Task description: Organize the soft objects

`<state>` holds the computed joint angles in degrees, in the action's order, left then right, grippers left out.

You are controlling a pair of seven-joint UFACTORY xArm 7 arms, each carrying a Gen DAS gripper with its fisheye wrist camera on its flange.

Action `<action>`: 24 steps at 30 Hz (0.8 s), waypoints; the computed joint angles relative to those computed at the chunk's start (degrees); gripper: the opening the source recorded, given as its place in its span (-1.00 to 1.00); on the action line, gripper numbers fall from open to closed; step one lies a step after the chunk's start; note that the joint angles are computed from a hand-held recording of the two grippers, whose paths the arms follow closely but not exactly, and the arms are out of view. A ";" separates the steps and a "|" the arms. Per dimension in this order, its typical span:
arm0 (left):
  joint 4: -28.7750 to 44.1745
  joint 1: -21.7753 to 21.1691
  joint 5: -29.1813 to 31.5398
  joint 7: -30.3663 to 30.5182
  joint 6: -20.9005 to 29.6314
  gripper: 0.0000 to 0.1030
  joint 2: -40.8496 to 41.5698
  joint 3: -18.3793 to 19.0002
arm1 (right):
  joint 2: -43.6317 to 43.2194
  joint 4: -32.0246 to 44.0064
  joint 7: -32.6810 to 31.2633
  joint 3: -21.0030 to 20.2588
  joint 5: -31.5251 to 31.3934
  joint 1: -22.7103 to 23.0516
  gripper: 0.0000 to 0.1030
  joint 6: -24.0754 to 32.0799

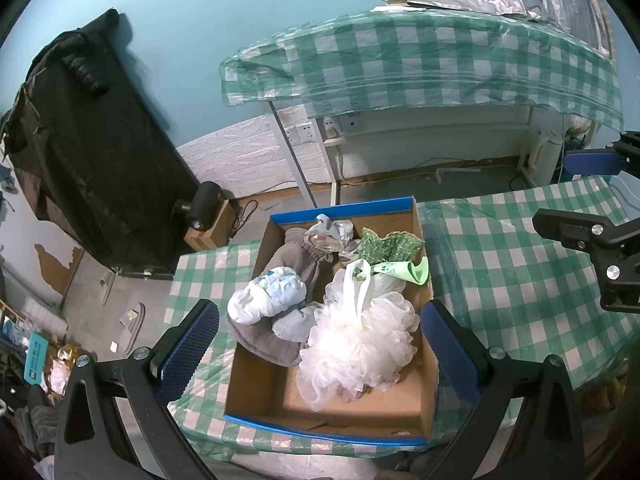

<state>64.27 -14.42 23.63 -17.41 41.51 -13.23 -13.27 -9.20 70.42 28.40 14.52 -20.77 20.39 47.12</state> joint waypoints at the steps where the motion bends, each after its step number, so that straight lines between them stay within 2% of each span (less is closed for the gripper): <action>1: 0.00 -0.01 0.00 0.00 0.00 0.98 0.00 0.01 | -0.02 -0.04 0.01 -0.02 0.00 -0.01 0.36 -0.06; 24: -0.11 0.04 -0.30 0.26 0.20 0.98 -0.14 0.07 | 0.06 0.15 0.41 0.17 -0.07 0.31 0.36 0.39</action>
